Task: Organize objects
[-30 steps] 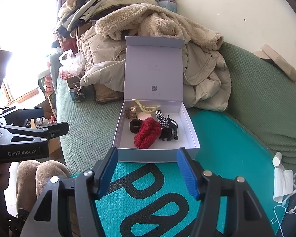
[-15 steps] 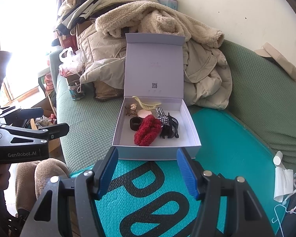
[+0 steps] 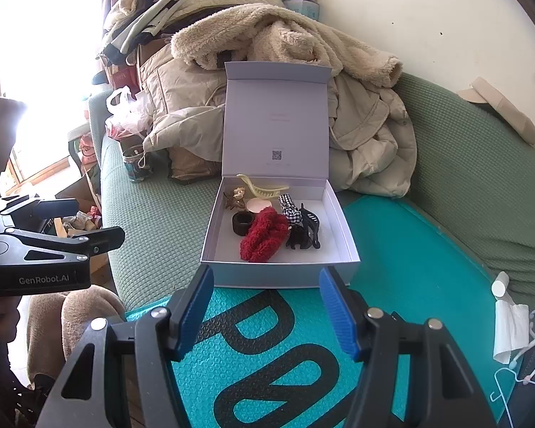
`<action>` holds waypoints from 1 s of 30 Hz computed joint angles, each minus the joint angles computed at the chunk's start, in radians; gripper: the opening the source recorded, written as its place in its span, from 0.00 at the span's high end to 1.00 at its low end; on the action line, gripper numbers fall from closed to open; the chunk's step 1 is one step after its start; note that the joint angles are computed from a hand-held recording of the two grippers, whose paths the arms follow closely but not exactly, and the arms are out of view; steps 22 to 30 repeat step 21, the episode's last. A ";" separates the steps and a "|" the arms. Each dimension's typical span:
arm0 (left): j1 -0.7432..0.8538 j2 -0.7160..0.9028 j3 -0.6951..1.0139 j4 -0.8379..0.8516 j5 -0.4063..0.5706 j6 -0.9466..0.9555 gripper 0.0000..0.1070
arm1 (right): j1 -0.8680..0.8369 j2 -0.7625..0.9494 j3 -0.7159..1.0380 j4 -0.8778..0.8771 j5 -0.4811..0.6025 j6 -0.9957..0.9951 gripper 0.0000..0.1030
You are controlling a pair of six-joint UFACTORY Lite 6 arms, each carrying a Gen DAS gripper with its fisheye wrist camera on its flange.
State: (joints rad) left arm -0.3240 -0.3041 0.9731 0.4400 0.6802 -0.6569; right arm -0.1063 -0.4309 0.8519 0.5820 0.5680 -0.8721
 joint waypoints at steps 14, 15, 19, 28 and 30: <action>-0.047 -0.024 -0.009 0.034 0.027 -0.052 0.23 | -0.009 -0.007 -0.012 0.014 0.017 -0.023 0.39; -0.050 -0.020 -0.011 0.030 0.025 -0.053 0.23 | -0.008 -0.008 -0.016 0.007 0.017 -0.019 0.39; -0.065 -0.008 -0.038 0.040 -0.003 -0.070 0.23 | -0.010 -0.026 -0.048 0.003 0.009 -0.014 0.39; -0.081 -0.001 -0.057 0.068 -0.015 -0.100 0.23 | -0.012 -0.032 -0.069 0.000 -0.002 -0.014 0.39; -0.081 -0.001 -0.057 0.068 -0.015 -0.100 0.23 | -0.012 -0.032 -0.069 0.000 -0.002 -0.014 0.39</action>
